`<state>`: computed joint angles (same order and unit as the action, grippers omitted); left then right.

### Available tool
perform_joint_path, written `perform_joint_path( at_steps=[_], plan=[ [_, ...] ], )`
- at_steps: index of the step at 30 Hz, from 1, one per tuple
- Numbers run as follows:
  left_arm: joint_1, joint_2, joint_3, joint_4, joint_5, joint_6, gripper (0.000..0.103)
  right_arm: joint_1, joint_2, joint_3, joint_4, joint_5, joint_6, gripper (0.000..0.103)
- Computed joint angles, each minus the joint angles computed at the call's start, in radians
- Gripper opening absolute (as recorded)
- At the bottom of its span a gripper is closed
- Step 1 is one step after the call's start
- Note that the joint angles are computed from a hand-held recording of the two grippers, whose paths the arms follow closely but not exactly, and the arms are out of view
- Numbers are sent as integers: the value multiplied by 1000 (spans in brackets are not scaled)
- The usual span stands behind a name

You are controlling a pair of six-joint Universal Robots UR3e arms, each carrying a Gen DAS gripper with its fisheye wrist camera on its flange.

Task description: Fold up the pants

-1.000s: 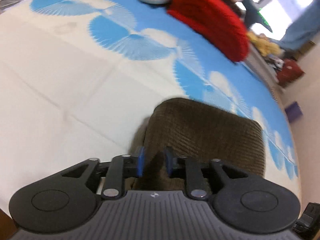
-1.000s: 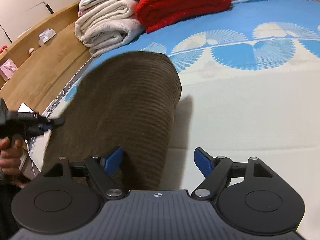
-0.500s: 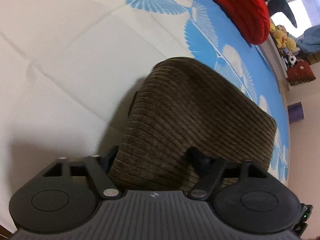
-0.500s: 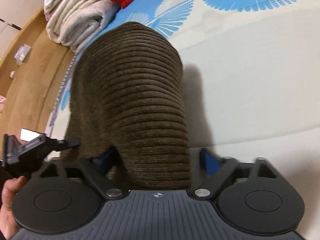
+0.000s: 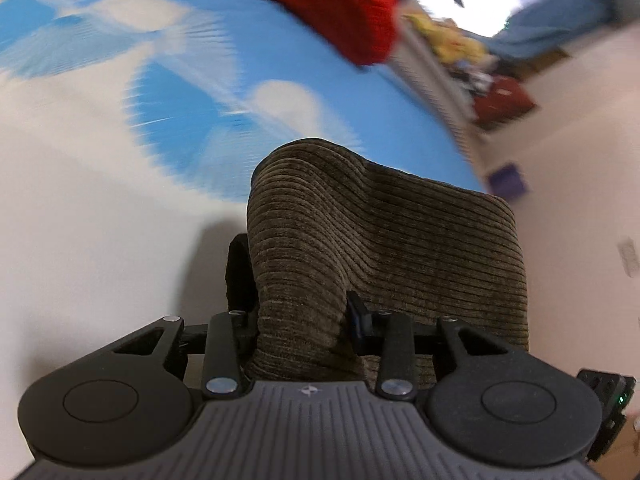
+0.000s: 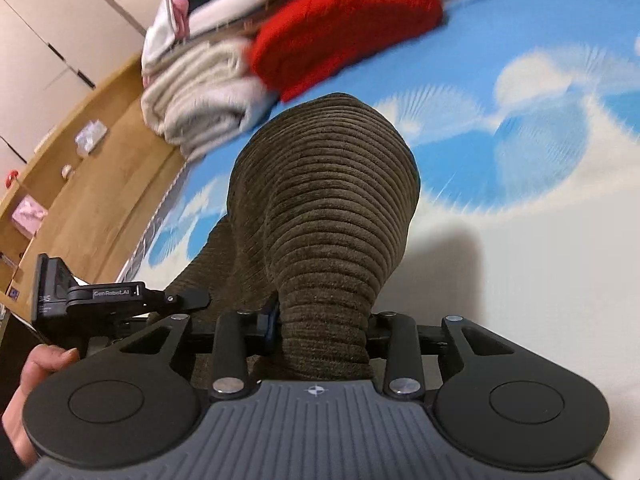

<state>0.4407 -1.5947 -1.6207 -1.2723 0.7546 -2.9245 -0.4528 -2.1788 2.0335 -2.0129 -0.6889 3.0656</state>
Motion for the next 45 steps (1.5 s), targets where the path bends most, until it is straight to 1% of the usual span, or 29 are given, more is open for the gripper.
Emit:
perform_joint_path(
  at_steps=[3,5,6,7,8,9,10,11,12,14,16,18,19,20,21,22,24,25,27,28,30,33,34,37,39,40,42,44,45],
  plan=[
    [-108,-67,16,171,-33,-77,42,-220,-78,-79,338,94,-319,37],
    [-176,-121,27,267,4,-113,49,-339,-96,-99,499,123,-486,43],
    [-221,-153,61,277,93,-127,52,-369,-100,-75,479,101,-506,47],
    [-288,-187,115,272,261,-159,51,-358,-80,-43,374,26,-450,59],
    [-344,-210,146,277,409,-188,48,-305,-38,-13,208,-101,-325,67],
    [-375,-215,147,302,497,-194,46,-231,26,-10,75,-257,-200,66],
    [-381,-209,141,318,502,-198,44,-200,58,0,-9,-370,-111,60],
    [-357,-182,117,335,426,-192,43,-210,49,22,-46,-399,-87,57],
    [-338,-153,88,364,348,-184,43,-258,16,39,-28,-346,-119,56],
    [-312,-92,20,393,205,-83,43,-333,-53,48,58,-209,-249,56],
    [-333,-97,27,312,154,39,44,-339,-71,13,188,-104,-444,56],
    [-417,-158,87,212,296,97,38,-324,-38,-58,390,-57,-702,55],
    [-476,-209,120,177,417,103,31,-261,20,-91,418,-107,-787,54],
    [-511,-229,115,179,489,114,30,-178,84,-104,386,-206,-812,54],
    [-536,-230,106,201,516,118,30,-106,138,-90,334,-308,-823,55],
    [-548,-228,125,190,525,109,30,-76,151,-54,283,-353,-846,56],
    [-536,-200,129,201,489,88,30,-123,139,-56,325,-303,-875,61],
    [-522,-189,120,242,474,84,30,-148,162,-95,365,-275,-858,58],
    [-515,-187,97,361,468,40,30,-262,144,-110,434,-124,-877,55],
    [-519,-197,94,426,474,-10,30,-285,146,-97,385,-73,-828,55],
    [-521,-208,68,550,476,-88,30,-276,180,-20,65,-27,-569,55],
    [-539,-255,96,654,504,-179,30,-160,335,24,-450,-162,-197,56],
    [-553,-275,102,703,521,-207,30,-129,381,22,-544,-210,-140,57],
    [-578,-337,152,775,550,-250,30,-74,491,30,-742,-300,-98,55],
    [-587,-389,201,767,556,-254,29,-16,598,-21,-821,-385,-58,55],
    [-597,-423,238,751,570,-255,28,-1,633,-40,-831,-414,-53,55],
    [-583,-488,324,669,575,-224,17,37,699,-88,-833,-480,-49,55],
    [-579,-555,398,565,611,-184,14,77,741,-119,-831,-534,-49,55],
    [-579,-577,399,586,615,-183,14,91,759,-130,-833,-558,-53,55]
  ],
)
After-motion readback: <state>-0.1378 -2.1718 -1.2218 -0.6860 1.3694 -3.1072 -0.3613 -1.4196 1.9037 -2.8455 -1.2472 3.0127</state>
